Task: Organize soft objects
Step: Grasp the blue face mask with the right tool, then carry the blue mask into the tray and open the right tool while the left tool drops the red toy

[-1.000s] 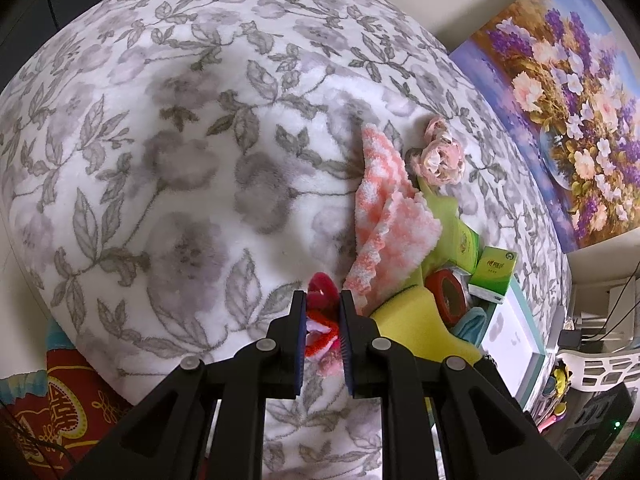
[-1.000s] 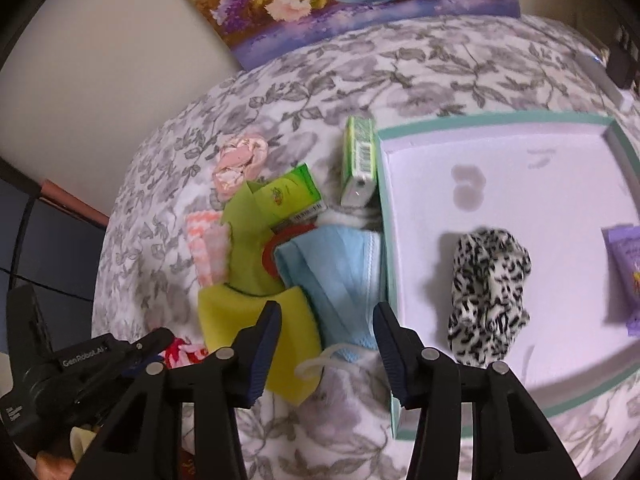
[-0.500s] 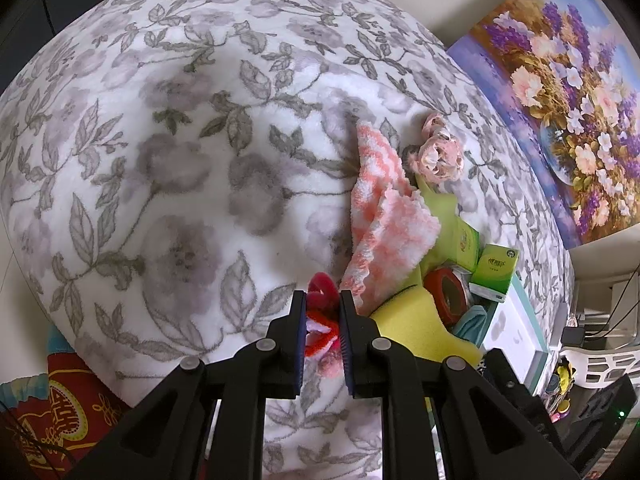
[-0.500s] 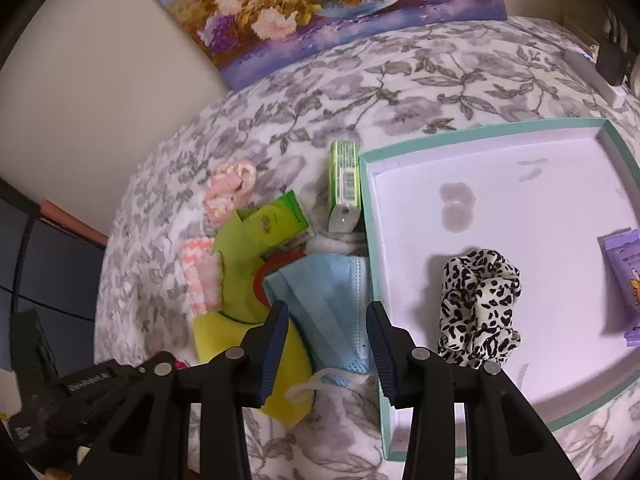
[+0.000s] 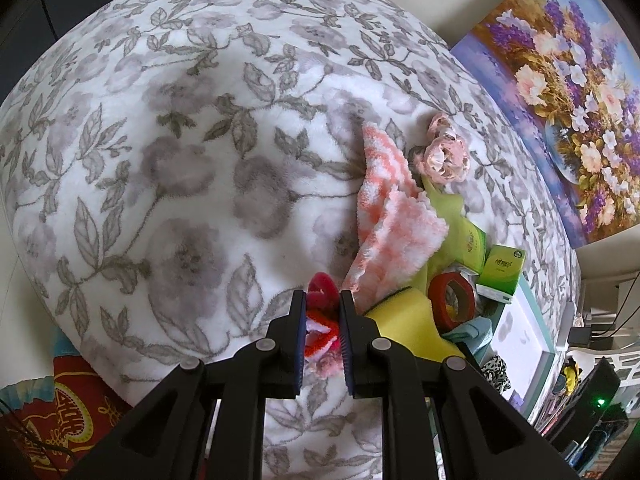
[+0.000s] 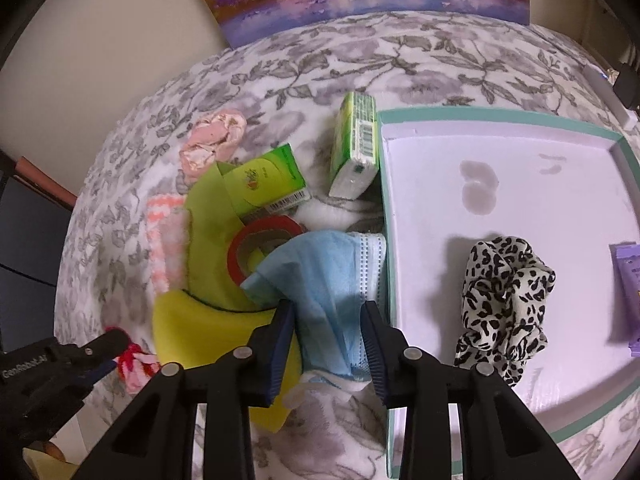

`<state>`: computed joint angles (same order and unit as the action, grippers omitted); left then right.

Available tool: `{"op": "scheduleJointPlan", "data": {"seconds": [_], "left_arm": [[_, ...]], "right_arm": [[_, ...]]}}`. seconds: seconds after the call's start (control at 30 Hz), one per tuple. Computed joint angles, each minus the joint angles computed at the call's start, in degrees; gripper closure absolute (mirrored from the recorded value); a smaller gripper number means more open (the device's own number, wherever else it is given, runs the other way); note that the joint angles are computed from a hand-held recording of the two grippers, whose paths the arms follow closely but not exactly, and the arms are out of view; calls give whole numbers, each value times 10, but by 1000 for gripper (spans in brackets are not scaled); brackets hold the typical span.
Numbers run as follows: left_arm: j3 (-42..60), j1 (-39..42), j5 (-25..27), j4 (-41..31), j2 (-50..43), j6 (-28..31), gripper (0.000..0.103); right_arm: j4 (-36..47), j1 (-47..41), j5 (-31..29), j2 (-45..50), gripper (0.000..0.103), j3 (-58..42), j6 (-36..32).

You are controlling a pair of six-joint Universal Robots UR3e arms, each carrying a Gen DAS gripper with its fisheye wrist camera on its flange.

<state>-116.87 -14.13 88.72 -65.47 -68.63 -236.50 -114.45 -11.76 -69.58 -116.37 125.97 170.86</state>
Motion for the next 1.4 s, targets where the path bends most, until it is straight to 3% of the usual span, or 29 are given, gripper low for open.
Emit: {"op": "scheduleJointPlan", "data": {"seconds": [0.1, 0.2, 0.37, 0.67, 1.13, 1.4], "left_arm": [[1, -3, 3, 0, -2, -1, 87], [2, -5, 4, 2, -5, -2, 87], [-2, -4, 3, 8, 1, -6, 87], [5, -12, 28, 9, 21, -13, 87], [26, -27, 70, 21, 36, -19, 87], [49, -52, 82, 52, 14, -7, 87]], "right_arm": [[-9, 3, 2, 3, 72, 4, -2], [1, -4, 17, 1, 85, 5, -12], [17, -12, 20, -13, 92, 0, -19], [68, -69, 54, -70, 94, -19, -44], [196, -189, 178, -178, 94, -69, -121], [227, -211, 185, -187, 94, -82, -138]]}}
